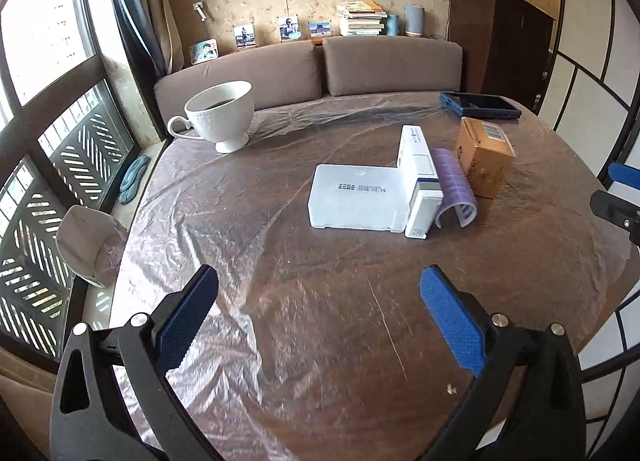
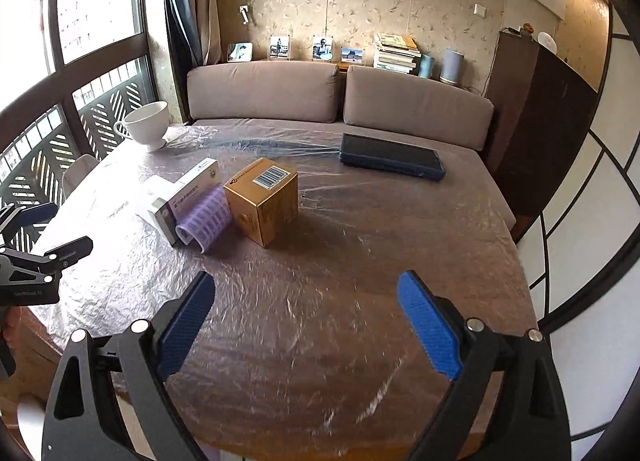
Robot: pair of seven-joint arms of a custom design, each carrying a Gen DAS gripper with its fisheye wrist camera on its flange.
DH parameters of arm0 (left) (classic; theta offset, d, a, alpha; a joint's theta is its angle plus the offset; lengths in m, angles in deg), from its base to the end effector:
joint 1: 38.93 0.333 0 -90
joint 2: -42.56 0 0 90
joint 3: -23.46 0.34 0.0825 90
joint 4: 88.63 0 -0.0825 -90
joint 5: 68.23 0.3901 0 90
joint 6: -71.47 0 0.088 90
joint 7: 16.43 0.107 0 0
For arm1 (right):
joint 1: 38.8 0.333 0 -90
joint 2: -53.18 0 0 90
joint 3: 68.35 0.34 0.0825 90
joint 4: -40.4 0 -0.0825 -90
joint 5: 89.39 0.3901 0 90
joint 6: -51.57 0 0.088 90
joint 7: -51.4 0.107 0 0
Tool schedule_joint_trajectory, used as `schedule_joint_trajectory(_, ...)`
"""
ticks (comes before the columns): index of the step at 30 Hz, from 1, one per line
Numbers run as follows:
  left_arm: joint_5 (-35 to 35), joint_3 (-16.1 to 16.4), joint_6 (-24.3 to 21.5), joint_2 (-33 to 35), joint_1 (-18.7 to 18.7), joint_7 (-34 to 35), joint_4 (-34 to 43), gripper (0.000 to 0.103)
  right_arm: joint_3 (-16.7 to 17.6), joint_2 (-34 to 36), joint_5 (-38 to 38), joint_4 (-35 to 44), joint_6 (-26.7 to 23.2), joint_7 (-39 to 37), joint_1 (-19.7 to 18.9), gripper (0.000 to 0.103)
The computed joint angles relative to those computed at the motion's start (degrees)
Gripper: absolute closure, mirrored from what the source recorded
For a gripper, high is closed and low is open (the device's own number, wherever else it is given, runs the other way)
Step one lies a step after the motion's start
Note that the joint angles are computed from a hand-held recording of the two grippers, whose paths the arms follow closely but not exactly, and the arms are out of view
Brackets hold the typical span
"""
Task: Collect trash
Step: 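Grasp the white pill box with the left gripper while the right gripper grasps the brown cardboard box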
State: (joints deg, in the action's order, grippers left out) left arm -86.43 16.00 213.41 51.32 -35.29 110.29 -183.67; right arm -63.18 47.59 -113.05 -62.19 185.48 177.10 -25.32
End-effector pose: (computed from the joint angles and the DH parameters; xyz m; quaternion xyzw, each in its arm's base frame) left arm 0.6657 -0.0368 0.6143 -0.4711 0.8087 -0.2787 0.2154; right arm 0.5518 0.1824 0.6822 -0.6233 0.6929 -0.2748 0.2365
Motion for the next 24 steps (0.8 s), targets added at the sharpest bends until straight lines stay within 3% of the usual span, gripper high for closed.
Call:
schedule_joint_trajectory(4, 2.08, -0.6, -1.69, 5.43, -0.47, 0.63, 5.91, 0.001, -0.8, 4.97, 1.85, 4.5, -1.35, -2.71, 0.23, 0.018)
schedule_joint_trajectory(8, -0.56, -2.83, -6.9, 9.73, 0.75, 5.16, 12.39, 0.001, -1.88, 9.53, 4.33, 8.76, -2.0, -5.32, 0.72, 0.018)
schedule_joint_trajectory(12, -0.48, -3.59, -8.97, 11.62, 0.39, 7.88, 14.83, 0.001, -2.82, 13.43, 6.94, 12.84, -1.8, -8.68, 1.05, 0.018)
schedule_joint_trajectory(24, 0.07, -4.16, -12.18, 17.21, 0.03, 5.47, 22.02, 0.002, -4.21, 20.15, 13.02, 20.06, -1.7, -14.06, 1.53, 0.018)
